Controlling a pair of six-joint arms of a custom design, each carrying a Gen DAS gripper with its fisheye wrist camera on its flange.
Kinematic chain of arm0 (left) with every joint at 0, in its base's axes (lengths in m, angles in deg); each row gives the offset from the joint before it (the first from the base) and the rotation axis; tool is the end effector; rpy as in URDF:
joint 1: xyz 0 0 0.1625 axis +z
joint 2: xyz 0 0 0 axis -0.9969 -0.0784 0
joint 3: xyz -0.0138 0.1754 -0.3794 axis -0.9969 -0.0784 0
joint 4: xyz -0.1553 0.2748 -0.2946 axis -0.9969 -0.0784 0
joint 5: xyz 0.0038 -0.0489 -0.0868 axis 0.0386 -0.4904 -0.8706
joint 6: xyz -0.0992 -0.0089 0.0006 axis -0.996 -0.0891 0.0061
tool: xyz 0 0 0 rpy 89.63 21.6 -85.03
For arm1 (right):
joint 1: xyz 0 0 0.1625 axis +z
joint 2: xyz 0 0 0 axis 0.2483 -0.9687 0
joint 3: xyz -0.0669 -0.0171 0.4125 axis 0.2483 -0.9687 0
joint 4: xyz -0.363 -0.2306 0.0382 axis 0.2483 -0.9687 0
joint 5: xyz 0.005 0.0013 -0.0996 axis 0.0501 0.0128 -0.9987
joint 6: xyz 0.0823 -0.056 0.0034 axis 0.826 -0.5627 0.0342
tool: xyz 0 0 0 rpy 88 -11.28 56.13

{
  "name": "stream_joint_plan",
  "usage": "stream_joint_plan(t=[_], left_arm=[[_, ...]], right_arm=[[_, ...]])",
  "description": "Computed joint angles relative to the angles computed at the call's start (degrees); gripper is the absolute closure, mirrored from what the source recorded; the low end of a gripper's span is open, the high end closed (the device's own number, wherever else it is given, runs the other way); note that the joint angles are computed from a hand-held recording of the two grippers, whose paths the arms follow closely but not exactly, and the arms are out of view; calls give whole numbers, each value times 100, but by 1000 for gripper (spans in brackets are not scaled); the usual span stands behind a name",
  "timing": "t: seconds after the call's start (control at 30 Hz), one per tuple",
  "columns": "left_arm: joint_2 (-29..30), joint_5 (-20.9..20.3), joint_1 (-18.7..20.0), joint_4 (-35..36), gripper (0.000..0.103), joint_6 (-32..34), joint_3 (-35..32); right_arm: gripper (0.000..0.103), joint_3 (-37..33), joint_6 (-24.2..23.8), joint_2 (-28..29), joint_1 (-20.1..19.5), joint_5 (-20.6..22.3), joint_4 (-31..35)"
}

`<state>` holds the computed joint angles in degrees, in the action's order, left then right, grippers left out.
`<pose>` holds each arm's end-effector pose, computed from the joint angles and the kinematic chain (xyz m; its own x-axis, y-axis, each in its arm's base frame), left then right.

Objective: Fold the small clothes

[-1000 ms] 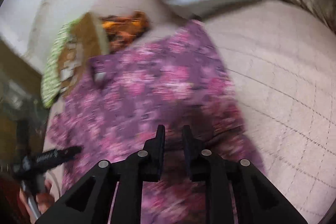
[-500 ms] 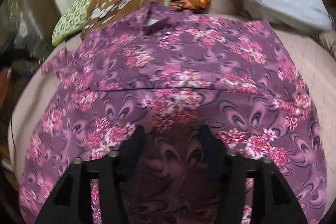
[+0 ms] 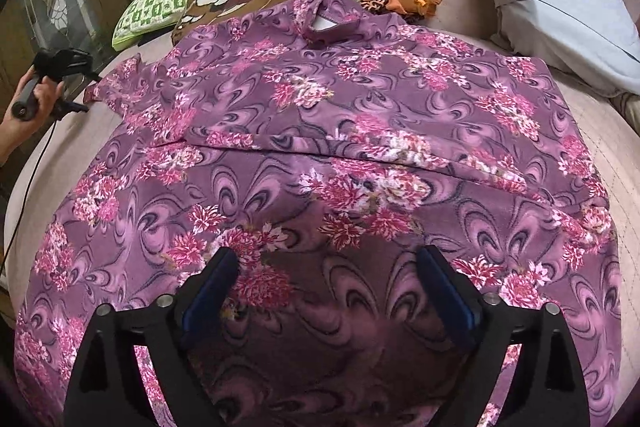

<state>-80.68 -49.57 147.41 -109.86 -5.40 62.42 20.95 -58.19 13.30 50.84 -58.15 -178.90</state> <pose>-0.2392 -0.8664 0.0238 -0.7879 -0.5738 -0.2237 -0.3461 0.7130 -0.6098 -0.1710 -0.6485 0.3669 -0.7467 -0.0778 0.6606 -0.4657 0.7703 -0.4357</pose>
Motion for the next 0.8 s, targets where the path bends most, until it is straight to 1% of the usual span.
stream_joint_plan(t=[0.07, 0.1, 0.13, 0.17, 0.2, 0.23, 0.3, 0.47, 0.57, 0.67, 0.77, 0.8], left_arm=[[44, -71, 28, -280, 43, 121, -29], [73, -105, 39, -399, 63, 188, -47], [107, -149, 51, -366, 79, 228, -111], [176, -217, 66, -212, 101, 251, -248], [237, -150, 51, -62, 101, 233, -347], [289, -1, 20, -5, 101, 233, -406], [247, 147, -61, -153, 101, 309, -277], [13, 247, -419, -580, 101, 685, 113], [-93, 316, -721, -680, 101, 998, 217], [11, 363, -1002, -352, 101, 1279, -144], [285, 320, -1296, -211, 101, 1601, -603], [468, 282, -1416, -174, 101, 1741, -855]], right_arm=[[8, -2, 1, 2, -5, 16, 7], [7, -7, 4, -1, -10, 30, 31], [7, -12, 9, -2, -13, 42, 44], [7, -11, 11, -2, -12, 45, 41], [7, -13, 7, -1, -11, 40, 41], [7, -21, 11, 2, -11, 37, 52], [7, -23, 18, -3, -11, 38, 68], [7, -35, 43, -38, 20, -26, 155], [9, -2, 146, -161, 12, 57, 257], [9, 80, 346, -406, -28, 247, 411], [9, 231, 512, -753, -122, 552, 508], [9, 310, 553, -902, -179, 691, 529]])
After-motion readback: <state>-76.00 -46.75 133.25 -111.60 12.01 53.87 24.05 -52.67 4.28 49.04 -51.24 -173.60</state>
